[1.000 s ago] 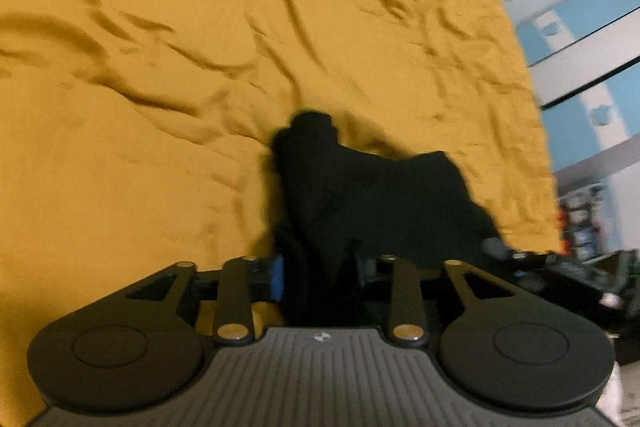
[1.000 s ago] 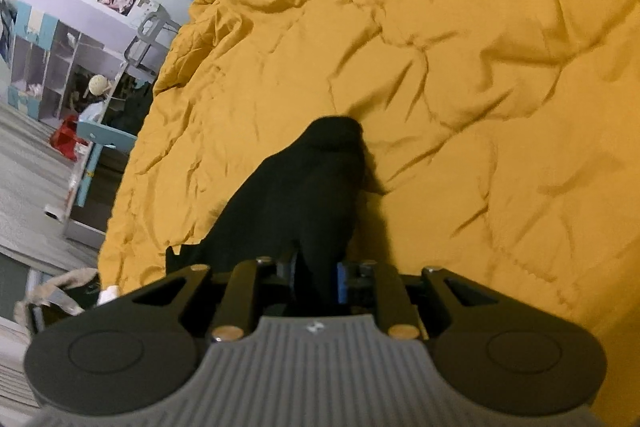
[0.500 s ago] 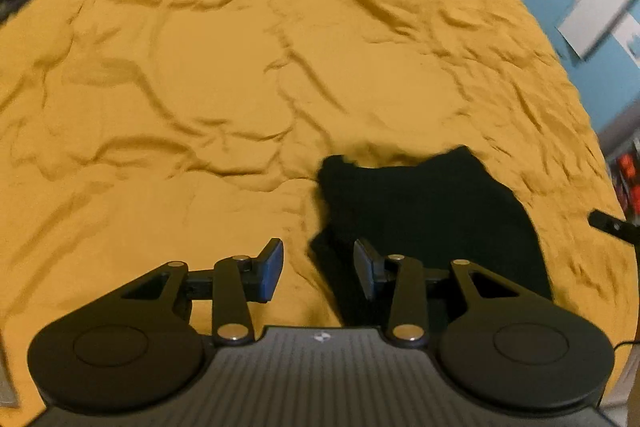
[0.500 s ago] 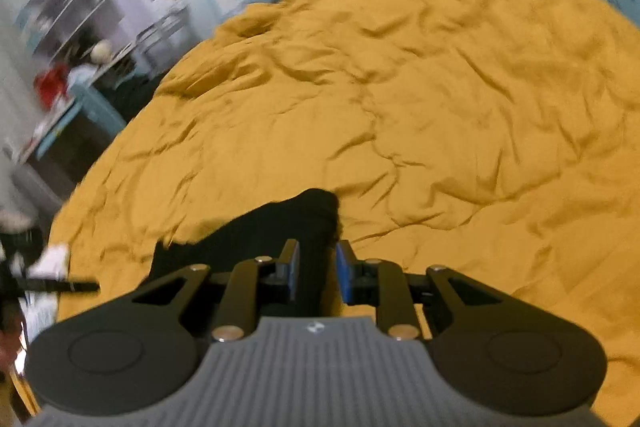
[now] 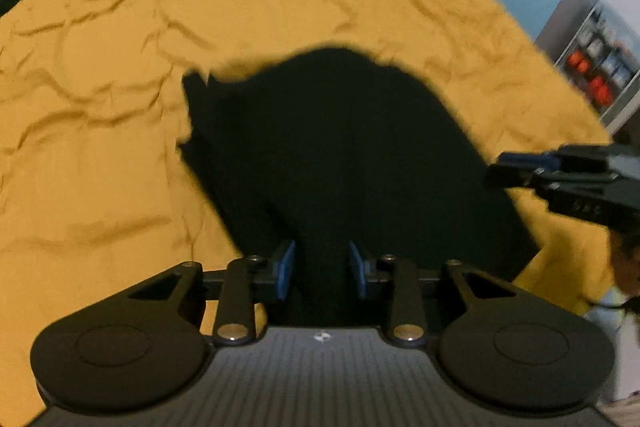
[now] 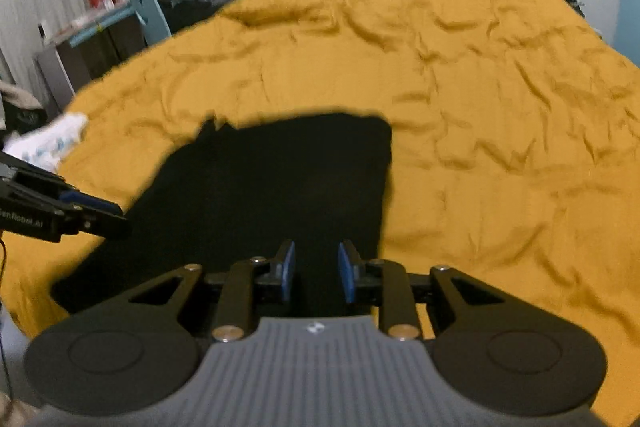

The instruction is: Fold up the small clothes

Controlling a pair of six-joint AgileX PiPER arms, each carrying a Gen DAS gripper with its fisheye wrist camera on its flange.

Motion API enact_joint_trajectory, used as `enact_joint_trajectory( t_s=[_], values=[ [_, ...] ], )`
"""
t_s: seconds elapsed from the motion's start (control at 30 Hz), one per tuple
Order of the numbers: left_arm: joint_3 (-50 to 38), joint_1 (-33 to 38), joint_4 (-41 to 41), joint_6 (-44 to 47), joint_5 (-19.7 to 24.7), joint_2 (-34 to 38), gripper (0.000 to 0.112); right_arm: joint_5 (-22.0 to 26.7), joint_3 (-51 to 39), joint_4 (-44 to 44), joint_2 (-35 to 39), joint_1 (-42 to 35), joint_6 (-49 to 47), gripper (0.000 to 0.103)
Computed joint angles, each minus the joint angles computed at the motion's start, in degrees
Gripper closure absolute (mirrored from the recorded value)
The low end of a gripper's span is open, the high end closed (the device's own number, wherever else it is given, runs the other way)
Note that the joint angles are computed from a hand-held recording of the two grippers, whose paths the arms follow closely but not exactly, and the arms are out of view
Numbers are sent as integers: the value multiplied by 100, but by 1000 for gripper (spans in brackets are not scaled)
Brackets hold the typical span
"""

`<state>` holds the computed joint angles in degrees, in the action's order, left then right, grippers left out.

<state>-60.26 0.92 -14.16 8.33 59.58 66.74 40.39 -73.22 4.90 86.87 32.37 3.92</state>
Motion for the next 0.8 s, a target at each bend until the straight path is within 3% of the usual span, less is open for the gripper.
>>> enact_joint_trajectory(
  t_s=[0.1,0.23,0.53,0.63,0.8],
  values=[
    [485,222,-180,231,-325,-24,78,-215,406,-62,50,-86,111,83],
    [591,571,-432,462,-299,5,78,-264,581,188,25,-247,58,80],
    [296,-127,127,-245,134,-835,79,-158,662,29,-867,77,129,82],
    [441,-260,67,-400,146,-1173,79,-247,841,-224,-1102,394,329,82],
    [846,-728,637,-1012,-27,-1354,83,-237,1158,-828,-971,768,929,81]
  ],
)
